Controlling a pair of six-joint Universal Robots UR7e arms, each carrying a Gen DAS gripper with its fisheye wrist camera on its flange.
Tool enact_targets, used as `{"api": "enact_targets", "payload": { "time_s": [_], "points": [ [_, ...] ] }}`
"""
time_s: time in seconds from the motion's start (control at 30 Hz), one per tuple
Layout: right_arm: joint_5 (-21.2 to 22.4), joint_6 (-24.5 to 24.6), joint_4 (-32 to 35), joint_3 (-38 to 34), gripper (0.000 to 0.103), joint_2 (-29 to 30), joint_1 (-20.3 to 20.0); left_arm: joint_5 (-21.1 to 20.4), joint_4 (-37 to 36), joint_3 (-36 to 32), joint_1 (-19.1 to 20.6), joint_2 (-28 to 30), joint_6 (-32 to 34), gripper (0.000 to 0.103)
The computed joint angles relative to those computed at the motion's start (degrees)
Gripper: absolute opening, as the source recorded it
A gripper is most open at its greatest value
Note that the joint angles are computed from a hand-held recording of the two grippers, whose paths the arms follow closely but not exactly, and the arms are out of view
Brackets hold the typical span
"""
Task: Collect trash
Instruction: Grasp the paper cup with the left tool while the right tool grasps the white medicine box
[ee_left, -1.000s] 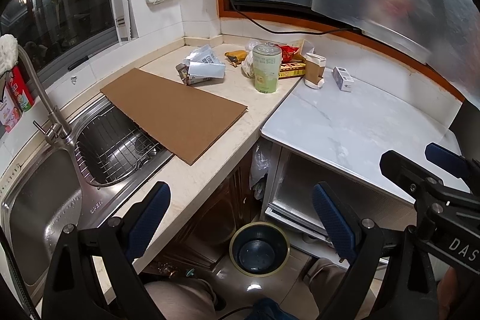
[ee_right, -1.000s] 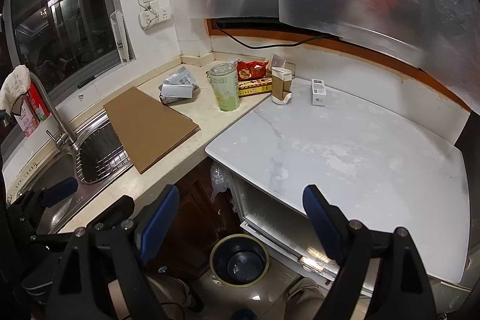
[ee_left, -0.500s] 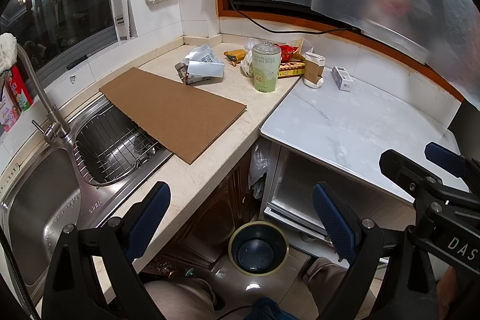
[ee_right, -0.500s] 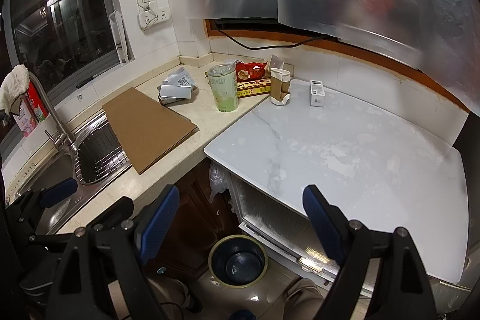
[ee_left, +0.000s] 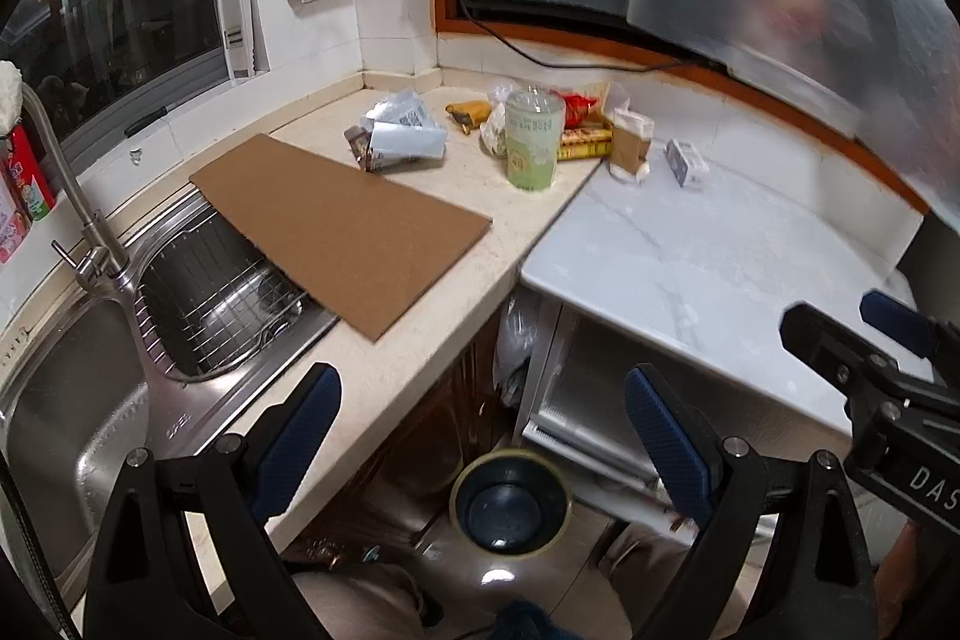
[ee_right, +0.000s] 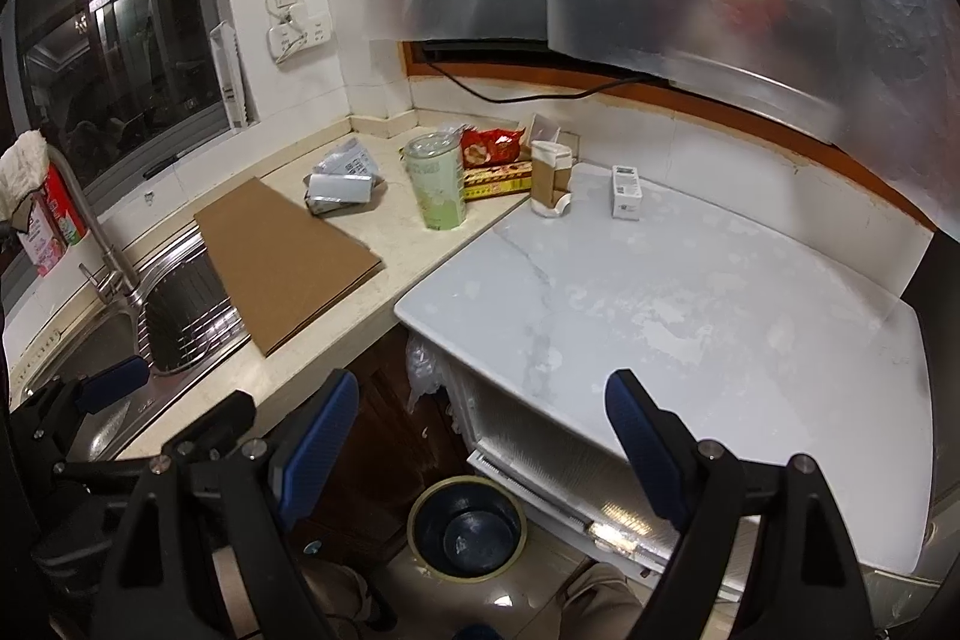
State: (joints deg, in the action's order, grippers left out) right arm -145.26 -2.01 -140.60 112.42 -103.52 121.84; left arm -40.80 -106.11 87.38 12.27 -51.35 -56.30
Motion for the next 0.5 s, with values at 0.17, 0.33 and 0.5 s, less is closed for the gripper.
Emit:
{"api": "enact_targets", "payload": {
  "time_s": [0.17, 0.33, 0.5],
  "points": [
    [2.12, -3.06, -2.02, -2.1, 0.085, 0.74, -3.69, 1.94, -5.21, -1.71, 2.0, 1.55, 3.41, 0.094],
    [5.08, -6.81, -3.49, -6.13, 0.085, 2.26, -8.94, 1.08, -5.85, -8.32, 4.93, 6.15, 9.3, 0.094],
    [8.53, -9.98, -3.28, -12.23, 0.085, 4.85, -14.78, -3.02, -7.88, -17.65, 7.78, 13.44, 16.13, 0.094]
  ]
}}
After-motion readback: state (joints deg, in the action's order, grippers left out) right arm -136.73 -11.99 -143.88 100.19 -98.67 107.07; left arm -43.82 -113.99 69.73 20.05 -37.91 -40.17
